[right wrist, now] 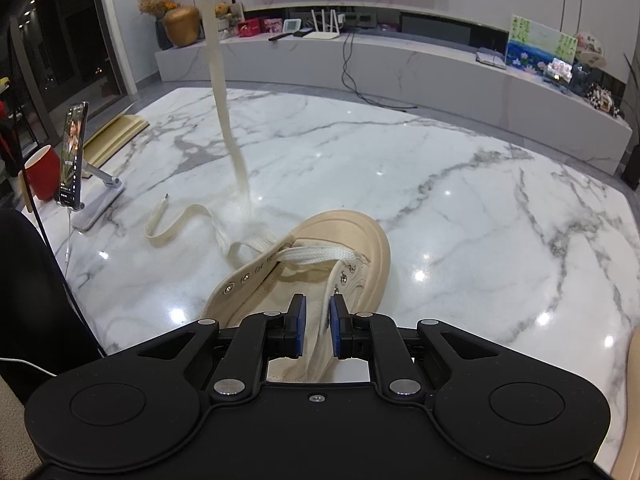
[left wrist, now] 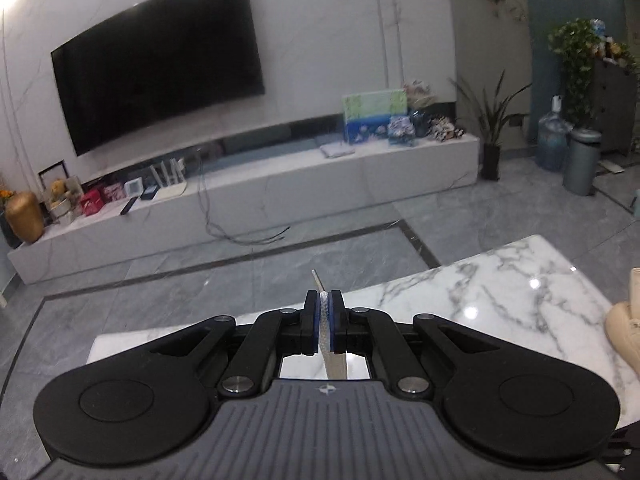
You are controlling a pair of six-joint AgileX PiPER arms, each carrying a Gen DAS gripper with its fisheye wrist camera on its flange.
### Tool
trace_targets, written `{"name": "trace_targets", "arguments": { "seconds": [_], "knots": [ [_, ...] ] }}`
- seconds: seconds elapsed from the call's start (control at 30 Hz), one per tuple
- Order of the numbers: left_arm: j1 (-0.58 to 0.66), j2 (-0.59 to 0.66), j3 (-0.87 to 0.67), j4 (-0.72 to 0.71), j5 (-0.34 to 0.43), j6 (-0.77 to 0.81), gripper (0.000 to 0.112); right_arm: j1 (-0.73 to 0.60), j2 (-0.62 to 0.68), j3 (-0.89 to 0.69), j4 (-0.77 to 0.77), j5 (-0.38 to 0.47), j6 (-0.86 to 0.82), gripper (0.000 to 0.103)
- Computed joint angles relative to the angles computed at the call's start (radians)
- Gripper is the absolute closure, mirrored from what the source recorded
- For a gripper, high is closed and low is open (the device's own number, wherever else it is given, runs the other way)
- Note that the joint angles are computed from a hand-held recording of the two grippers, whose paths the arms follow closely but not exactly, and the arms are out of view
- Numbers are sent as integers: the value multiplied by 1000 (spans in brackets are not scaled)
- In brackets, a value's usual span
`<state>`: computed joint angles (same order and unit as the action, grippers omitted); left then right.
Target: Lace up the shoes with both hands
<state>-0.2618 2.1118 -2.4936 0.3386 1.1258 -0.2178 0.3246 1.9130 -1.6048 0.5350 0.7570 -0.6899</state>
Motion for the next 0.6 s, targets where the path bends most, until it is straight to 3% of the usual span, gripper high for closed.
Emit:
{"name": "trace_targets", "arguments": {
  "seconds": [0.13,0.3,0.6],
  "knots": [
    [-22,-63,146,-111,-63,136,109,0,3,-9,-8,0,11,91],
    [-71,-62,225,-161,-68,243,109,3,9,-24,-20,6,24,91],
    [-132,15,267,-266,11,470,109,2,37,-73,-22,43,31,92]
  ]
}}
